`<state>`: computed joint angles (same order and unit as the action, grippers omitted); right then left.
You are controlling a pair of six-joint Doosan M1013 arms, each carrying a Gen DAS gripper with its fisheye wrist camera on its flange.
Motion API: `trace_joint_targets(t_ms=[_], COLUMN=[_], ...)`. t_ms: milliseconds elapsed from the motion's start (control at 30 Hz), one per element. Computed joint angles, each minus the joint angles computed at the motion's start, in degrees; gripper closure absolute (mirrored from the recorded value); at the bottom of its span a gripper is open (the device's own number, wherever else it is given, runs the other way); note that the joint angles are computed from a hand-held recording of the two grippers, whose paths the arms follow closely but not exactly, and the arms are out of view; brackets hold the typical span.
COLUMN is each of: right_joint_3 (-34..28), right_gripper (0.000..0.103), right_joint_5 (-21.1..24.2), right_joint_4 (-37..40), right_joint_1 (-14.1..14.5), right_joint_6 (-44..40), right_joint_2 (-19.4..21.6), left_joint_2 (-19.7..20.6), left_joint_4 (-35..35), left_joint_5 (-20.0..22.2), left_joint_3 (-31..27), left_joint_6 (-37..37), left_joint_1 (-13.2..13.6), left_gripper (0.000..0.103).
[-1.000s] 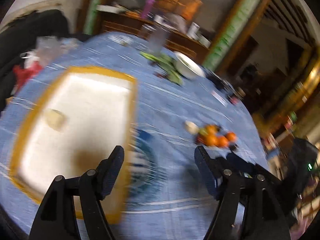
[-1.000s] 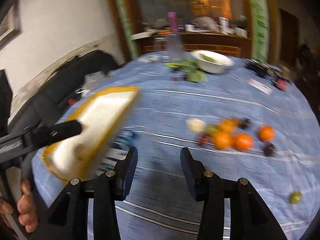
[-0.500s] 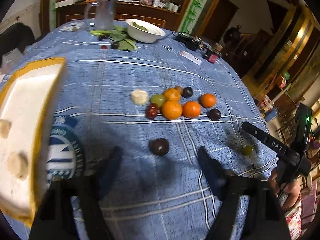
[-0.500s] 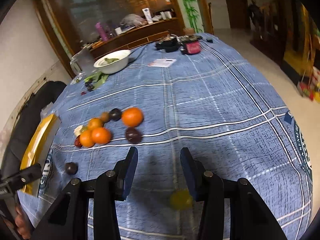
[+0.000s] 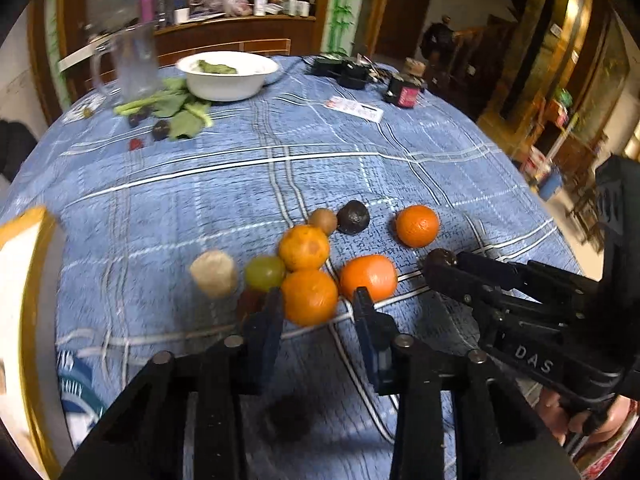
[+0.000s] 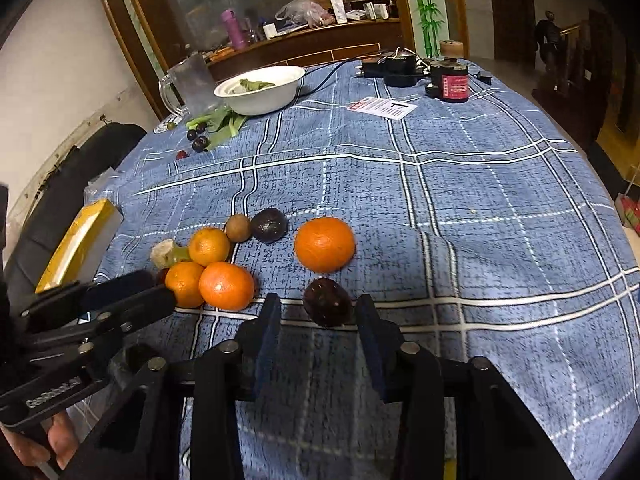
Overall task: Organize fruits
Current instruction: 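Grasp an orange with the left tool while the right grasps a dark plum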
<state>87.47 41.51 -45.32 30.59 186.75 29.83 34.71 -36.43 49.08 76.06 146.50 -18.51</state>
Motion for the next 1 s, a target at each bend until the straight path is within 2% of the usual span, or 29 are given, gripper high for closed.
trace_joint_targets(t_ms=[100, 200, 333, 400, 633, 833, 1000], right_joint_3=[-0.45, -0.61, -0.08, -0.29, 0.54, 1.53, 2.42], right_gripper=[0.068, 0.069, 0.07, 0.076, 0.077, 0.077, 0.077], right_joint_5=[1.17, 1.98, 1.29, 1.85, 1.67, 0.89, -0.69], right_joint_4=[-0.78, -0.71, -1.56, -1.91, -4.45, -7.28, -9.77], right_joint_1=[0.08, -0.04, -0.23, -0.03, 0.27, 0.45, 0.64], right_joint_6=[0.34, 0.15, 1.43, 1.19, 4.48, 7.57, 10.27], right_joint_2=[0.48, 0.85, 0.76, 0.94, 0.47, -0.14, -0.76], left_joint_2=[0.03, 0.35, 0.0, -0.17, -0.94, -4.15, -6.17], left_joint_4=[1.17, 1.37, 0.74, 0.91, -1.1, -7.03, -12.08], left_joint_5=[-2.17, -1.81, -4.06, -5.18, -5.82, -8.46, -8.46], left_joint_3=[0.22, -0.26, 0.86, 1.24, 2.68, 6.3, 7.35], left_joint_6=[2.73, 3.24, 6.09, 6.49, 8.07, 10.24, 9.04], left_joint_1=[-0.56, -0.51, -0.81, -1.05, -0.41, 1.76, 5.03], left_gripper=[0.073, 0.074, 0.073, 0.072, 0.076, 0.076, 0.075])
